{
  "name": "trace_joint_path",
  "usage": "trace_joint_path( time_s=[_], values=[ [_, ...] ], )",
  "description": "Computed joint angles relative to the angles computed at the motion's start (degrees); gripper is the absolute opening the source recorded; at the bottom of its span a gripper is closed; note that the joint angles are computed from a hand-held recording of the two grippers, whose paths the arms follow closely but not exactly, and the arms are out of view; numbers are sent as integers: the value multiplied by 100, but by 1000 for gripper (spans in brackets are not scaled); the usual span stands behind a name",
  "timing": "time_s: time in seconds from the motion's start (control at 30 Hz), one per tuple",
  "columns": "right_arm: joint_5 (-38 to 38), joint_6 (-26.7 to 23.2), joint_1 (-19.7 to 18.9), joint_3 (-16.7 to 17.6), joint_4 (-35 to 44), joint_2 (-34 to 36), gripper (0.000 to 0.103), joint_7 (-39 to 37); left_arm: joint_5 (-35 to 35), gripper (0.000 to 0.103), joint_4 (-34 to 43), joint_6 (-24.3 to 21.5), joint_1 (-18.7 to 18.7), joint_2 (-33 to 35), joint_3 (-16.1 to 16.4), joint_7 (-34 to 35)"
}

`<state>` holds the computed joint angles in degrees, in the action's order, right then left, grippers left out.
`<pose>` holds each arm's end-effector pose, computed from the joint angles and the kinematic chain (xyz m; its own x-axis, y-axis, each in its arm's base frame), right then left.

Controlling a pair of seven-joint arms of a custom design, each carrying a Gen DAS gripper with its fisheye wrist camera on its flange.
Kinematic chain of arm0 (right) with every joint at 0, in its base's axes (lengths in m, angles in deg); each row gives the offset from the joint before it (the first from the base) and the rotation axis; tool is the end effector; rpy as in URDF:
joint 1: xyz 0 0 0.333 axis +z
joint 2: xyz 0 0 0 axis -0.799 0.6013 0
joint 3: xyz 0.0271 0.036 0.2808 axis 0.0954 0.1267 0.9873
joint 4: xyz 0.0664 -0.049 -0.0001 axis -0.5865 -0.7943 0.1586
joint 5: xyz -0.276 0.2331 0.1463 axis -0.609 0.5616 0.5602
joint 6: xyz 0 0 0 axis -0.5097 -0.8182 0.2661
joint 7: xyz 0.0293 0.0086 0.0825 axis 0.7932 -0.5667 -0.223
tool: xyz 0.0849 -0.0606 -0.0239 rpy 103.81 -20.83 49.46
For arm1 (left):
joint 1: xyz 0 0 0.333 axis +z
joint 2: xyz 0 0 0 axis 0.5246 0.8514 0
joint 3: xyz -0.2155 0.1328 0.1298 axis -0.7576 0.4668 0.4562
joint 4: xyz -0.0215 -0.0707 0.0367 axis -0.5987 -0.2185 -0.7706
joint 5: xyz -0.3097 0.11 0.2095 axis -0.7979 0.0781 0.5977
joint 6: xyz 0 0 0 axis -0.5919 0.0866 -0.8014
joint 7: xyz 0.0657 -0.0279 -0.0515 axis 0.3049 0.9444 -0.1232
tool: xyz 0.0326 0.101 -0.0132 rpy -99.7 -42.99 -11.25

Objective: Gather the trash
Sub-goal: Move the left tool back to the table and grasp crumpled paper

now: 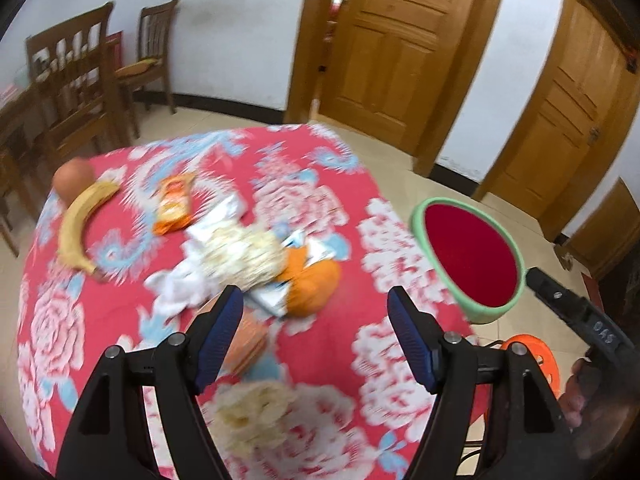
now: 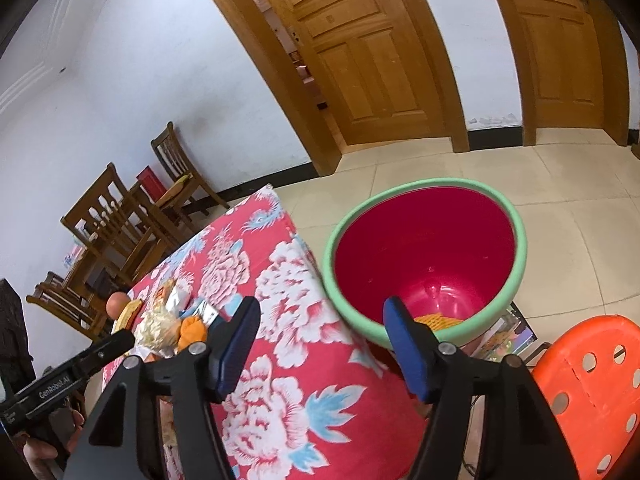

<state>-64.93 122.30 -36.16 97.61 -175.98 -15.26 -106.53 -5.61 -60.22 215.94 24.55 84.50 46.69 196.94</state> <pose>0.5041 0.2460 0.4898 -0.5225 -0.7450 -0.4147 -0.3778 0.6383 -0.6707 0.6666 -0.2204 0.5092 -0.5767 -0.7959 0.1846 -0.6863 0.3493 -0.6380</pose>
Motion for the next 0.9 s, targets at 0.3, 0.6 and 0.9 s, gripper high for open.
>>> trace_joint_path(
  time_s=[0.3, 0.6, 0.9],
  values=[
    [167, -3, 214, -9, 441, 435, 70, -249, -22, 74, -546, -8, 179, -253, 119, -39],
    [340, 123, 405, -117, 591, 652, 70, -421, 167, 74, -1094, -19, 197, -496, 228, -105],
    [514, 46, 554, -109, 689, 721, 71, -560, -38, 73, -1156, -75, 276, -398, 186, 69]
  ],
)
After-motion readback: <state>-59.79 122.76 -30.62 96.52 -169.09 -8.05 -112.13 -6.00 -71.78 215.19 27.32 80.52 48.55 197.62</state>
